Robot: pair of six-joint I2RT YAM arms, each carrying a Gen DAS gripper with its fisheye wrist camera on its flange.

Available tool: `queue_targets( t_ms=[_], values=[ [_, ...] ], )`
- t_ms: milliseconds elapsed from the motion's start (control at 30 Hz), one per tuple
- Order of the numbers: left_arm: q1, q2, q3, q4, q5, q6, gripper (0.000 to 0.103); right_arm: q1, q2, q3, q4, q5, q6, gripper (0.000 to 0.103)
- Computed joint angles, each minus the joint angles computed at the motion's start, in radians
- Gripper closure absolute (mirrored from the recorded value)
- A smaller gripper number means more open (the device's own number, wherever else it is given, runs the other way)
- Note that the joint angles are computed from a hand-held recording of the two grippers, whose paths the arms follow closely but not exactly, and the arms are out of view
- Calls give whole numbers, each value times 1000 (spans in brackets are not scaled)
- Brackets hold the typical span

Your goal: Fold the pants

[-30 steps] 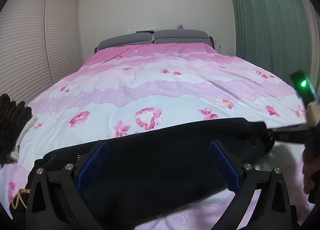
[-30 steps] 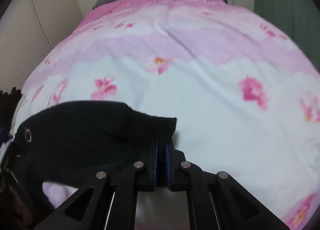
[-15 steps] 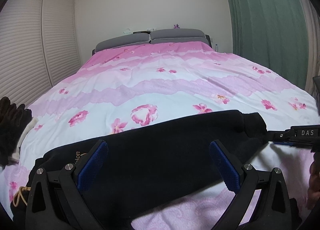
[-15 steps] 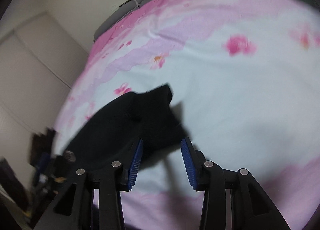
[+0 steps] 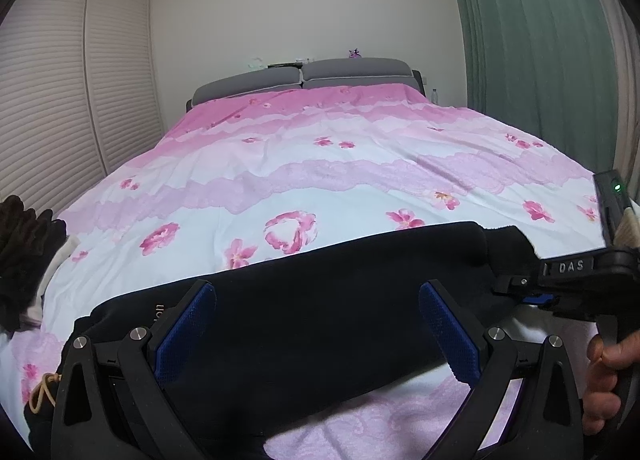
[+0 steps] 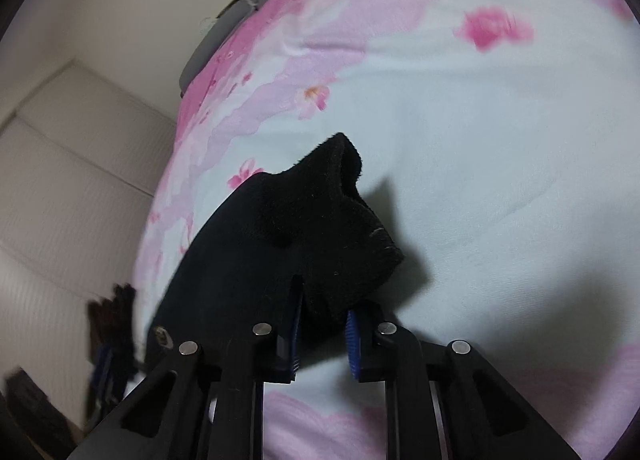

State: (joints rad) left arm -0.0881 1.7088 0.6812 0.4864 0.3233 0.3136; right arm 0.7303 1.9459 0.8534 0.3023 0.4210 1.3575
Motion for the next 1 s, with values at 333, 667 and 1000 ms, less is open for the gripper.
queue_targets(
  t_ms=[333, 667, 1000],
  values=[
    [-15, 24, 25, -45, -19, -8, 0, -9, 25, 34, -152, -20, 8, 85],
    [0, 31, 80, -113, -18, -39, 0, 104, -52, 219, -613, 176, 16, 61],
    [1, -18, 162, -230, 24, -50, 0, 98, -170, 306, -828, 340, -215, 41]
  ],
)
